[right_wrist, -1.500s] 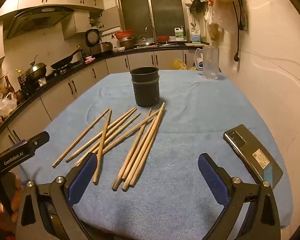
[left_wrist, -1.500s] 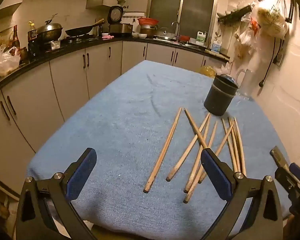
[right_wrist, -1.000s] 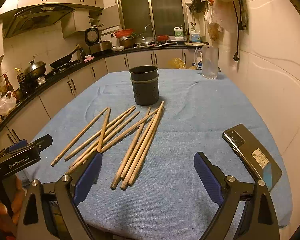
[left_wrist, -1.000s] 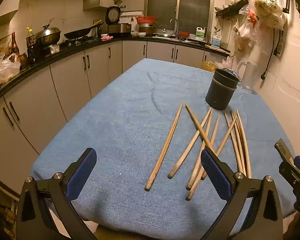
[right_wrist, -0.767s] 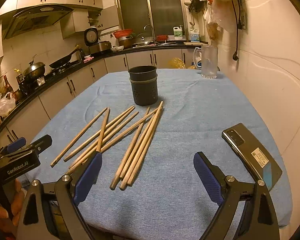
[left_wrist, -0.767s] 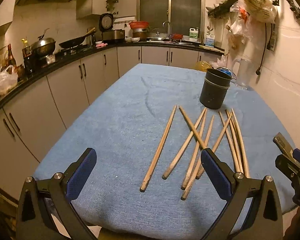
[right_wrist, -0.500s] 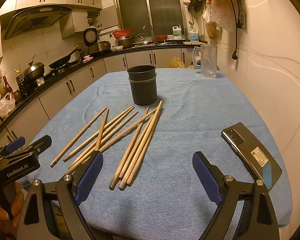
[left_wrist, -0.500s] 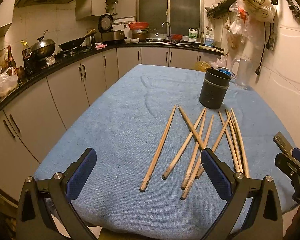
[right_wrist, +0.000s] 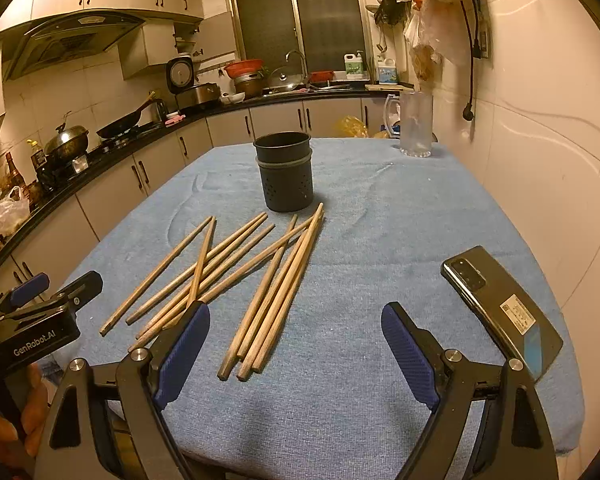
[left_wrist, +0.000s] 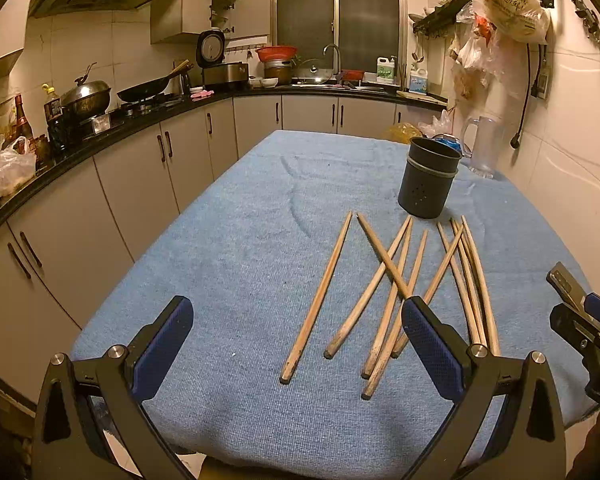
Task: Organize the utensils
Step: 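Move both grippers toward the loose wooden chopsticks on the towel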
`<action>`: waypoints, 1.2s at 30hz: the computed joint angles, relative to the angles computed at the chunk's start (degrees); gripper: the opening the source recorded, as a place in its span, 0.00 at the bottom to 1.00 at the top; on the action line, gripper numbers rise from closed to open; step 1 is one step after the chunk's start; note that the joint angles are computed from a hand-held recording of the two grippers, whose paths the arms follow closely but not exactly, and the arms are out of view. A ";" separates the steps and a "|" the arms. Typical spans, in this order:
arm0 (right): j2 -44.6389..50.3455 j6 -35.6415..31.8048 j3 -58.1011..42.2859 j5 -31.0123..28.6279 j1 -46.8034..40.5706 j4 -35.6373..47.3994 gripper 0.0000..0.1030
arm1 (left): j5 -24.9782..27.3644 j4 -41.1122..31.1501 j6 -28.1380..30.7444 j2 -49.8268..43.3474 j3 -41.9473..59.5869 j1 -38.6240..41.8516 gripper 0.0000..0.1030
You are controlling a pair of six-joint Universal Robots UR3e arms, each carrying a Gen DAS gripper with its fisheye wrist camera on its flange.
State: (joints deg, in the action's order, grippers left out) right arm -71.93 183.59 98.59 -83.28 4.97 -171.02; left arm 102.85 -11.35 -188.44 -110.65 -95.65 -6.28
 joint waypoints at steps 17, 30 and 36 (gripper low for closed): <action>1.04 0.89 -1.73 1.40 -0.68 2.89 0.87 | 0.66 -3.21 -1.40 -2.84 4.08 -0.57 1.00; 6.38 1.13 -14.98 9.13 -4.24 15.95 0.64 | -7.42 -16.29 0.36 -7.06 16.44 3.89 1.00; 12.97 2.28 -29.83 18.06 -7.94 29.79 0.43 | -16.04 -29.41 1.78 -12.18 30.18 8.33 0.83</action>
